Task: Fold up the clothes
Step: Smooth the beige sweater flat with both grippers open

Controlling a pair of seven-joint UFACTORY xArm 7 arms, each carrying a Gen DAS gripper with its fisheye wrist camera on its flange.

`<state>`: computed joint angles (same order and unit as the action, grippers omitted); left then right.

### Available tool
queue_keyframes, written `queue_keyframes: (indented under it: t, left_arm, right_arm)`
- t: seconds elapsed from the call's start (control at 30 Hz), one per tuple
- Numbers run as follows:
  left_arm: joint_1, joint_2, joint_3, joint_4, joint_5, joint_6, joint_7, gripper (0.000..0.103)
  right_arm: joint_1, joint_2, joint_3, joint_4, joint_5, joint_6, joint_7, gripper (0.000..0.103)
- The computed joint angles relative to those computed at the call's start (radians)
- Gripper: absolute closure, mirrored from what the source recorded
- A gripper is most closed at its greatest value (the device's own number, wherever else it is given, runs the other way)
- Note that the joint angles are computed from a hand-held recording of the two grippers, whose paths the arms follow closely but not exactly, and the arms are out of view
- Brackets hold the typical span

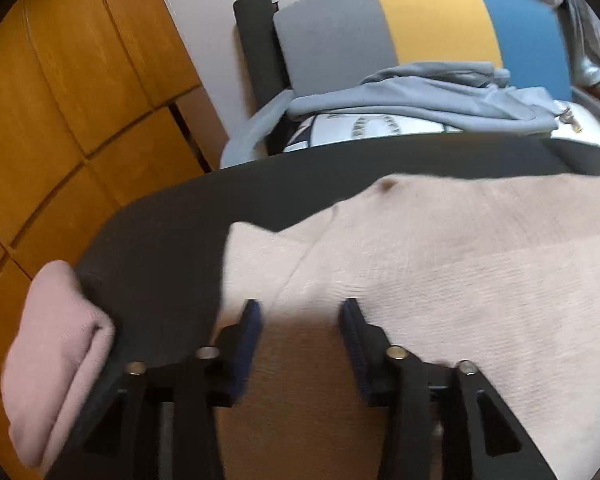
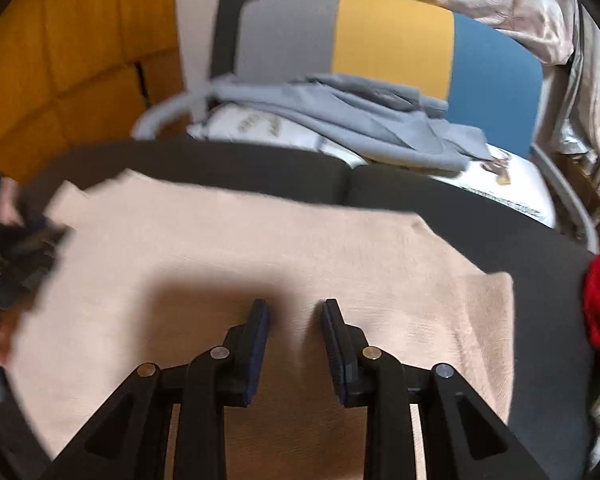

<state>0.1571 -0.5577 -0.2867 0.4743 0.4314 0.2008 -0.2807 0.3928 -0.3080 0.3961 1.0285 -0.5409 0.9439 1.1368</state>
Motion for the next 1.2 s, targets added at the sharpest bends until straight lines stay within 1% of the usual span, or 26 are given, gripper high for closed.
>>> queue_keyframes:
  t: [0.03, 0.07, 0.1, 0.13, 0.17, 0.2, 0.27, 0.33, 0.4, 0.43, 0.53, 0.57, 0.6, 0.63, 0.67, 0.7, 0.73, 0.8, 0.87, 0.93, 0.97, 1.0, 1.03, 1.07, 1.13, 1.2]
  left_arm:
    - [0.024, 0.008, -0.004, 0.002, 0.011, -0.017, -0.007, 0.037]
    - [0.051, 0.027, -0.019, 0.014, 0.021, -0.019, -0.02, 0.026]
    - [0.036, 0.049, 0.005, 0.029, 0.012, -0.005, -0.01, 0.022]
    - [-0.02, 0.078, 0.068, 0.042, -0.04, 0.004, 0.026, 0.022]
    - [-0.062, 0.08, 0.11, 0.042, -0.073, 0.012, 0.055, 0.022]
    - [-0.073, 0.083, 0.12, 0.041, -0.087, 0.011, 0.064, 0.022]
    - [-0.064, 0.053, 0.11, 0.021, -0.083, 0.016, 0.07, 0.022]
    - [-0.032, 0.021, 0.076, -0.005, -0.056, 0.007, 0.06, 0.022]
    - [-0.038, -0.021, 0.088, -0.034, -0.056, 0.014, 0.084, 0.022]
    - [-0.046, -0.046, 0.098, -0.051, -0.06, 0.021, 0.1, 0.022]
    - [-0.135, -0.184, 0.202, -0.133, -0.129, 0.094, 0.207, 0.022]
    - [-0.162, -0.236, 0.233, -0.152, -0.155, 0.134, 0.247, 0.022]
    - [-0.183, -0.29, 0.261, -0.17, -0.179, 0.177, 0.285, 0.022]
    - [-0.198, -0.344, 0.282, -0.185, -0.201, 0.223, 0.319, 0.022]
    - [-0.203, -0.397, 0.287, -0.194, -0.219, 0.265, 0.341, 0.022]
    - [-0.208, -0.458, 0.29, -0.204, -0.237, 0.307, 0.36, 0.023]
    - [-0.22, -0.535, 0.296, -0.219, -0.261, 0.345, 0.377, 0.023]
    - [-0.252, -0.656, 0.304, -0.247, -0.306, 0.394, 0.415, 0.023]
    - [-0.263, -0.749, 0.265, -0.29, -0.315, 0.403, 0.438, 0.023]
    - [-0.236, -0.748, 0.213, -0.333, -0.298, 0.383, 0.44, 0.023]
    - [-0.226, -0.75, 0.192, -0.354, -0.288, 0.37, 0.438, 0.022]
    - [-0.223, -0.788, 0.206, -0.384, -0.285, 0.346, 0.446, 0.021]
    - [-0.22, -0.826, 0.217, -0.41, -0.283, 0.331, 0.457, 0.021]
    - [-0.219, -0.855, 0.209, -0.41, -0.275, 0.356, 0.471, 0.021]
    - [-0.234, -0.96, 0.212, -0.415, -0.269, 0.43, 0.506, 0.021]
    - [-0.26, -1.078, 0.236, -0.426, -0.294, 0.507, 0.523, 0.022]
  right_arm:
    - [-0.01, -0.026, -0.007, -0.04, -0.019, -0.031, 0.028, 0.075]
    - [-0.023, -0.06, -0.015, -0.087, -0.028, -0.075, 0.07, 0.075]
    - [-0.032, -0.092, -0.026, -0.126, -0.014, -0.119, 0.101, 0.075]
    - [-0.042, -0.117, -0.033, -0.157, 0.002, -0.161, 0.128, 0.075]
    - [-0.054, -0.14, -0.037, -0.186, 0.019, -0.2, 0.151, 0.075]
    - [-0.064, -0.148, -0.03, -0.193, 0.028, -0.21, 0.151, 0.075]
    - [-0.073, -0.152, -0.009, -0.184, 0.047, -0.192, 0.132, 0.075]
    - [-0.074, -0.162, 0.005, -0.183, 0.067, -0.18, 0.119, 0.075]
    - [-0.064, -0.198, 0.011, -0.211, 0.099, -0.188, 0.126, 0.075]
    - [-0.057, -0.227, 0.015, -0.235, 0.12, -0.196, 0.135, 0.075]
    - [-0.026, -0.338, 0.057, -0.308, 0.188, -0.209, 0.195, 0.075]
    - [-0.008, -0.376, 0.061, -0.327, 0.213, -0.202, 0.193, 0.075]
    - [0.016, -0.411, 0.063, -0.338, 0.229, -0.182, 0.2, 0.075]
    - [-0.002, -0.453, 0.103, -0.324, 0.251, -0.121, 0.222, 0.075]
    - [-0.011, -0.487, 0.134, -0.302, 0.263, -0.051, 0.248, 0.072]
    - [-0.036, -0.532, 0.173, -0.287, 0.291, -0.001, 0.259, 0.071]
    - [-0.019, -0.572, 0.189, -0.286, 0.277, 0.008, 0.312, 0.071]
    - [-0.017, -0.637, 0.228, -0.281, 0.306, 0.017, 0.363, 0.071]
    - [0.0, -0.622, 0.244, -0.26, 0.363, 0.084, 0.359, 0.071]
    - [0.013, -0.61, 0.259, -0.254, 0.396, 0.225, 0.36, 0.071]
    - [0.003, -0.619, 0.274, -0.257, 0.427, 0.28, 0.35, 0.078]
    - [0.027, -0.65, 0.267, -0.28, 0.42, 0.293, 0.382, 0.08]
    - [0.038, -0.723, 0.267, -0.305, 0.433, 0.297, 0.439, 0.077]
    - [0.044, -0.794, 0.269, -0.323, 0.446, 0.308, 0.491, 0.076]
    - [0.034, -0.883, 0.29, -0.293, 0.448, 0.393, 0.53, 0.072]
    - [0.023, -0.986, 0.308, -0.264, 0.459, 0.471, 0.559, 0.07]
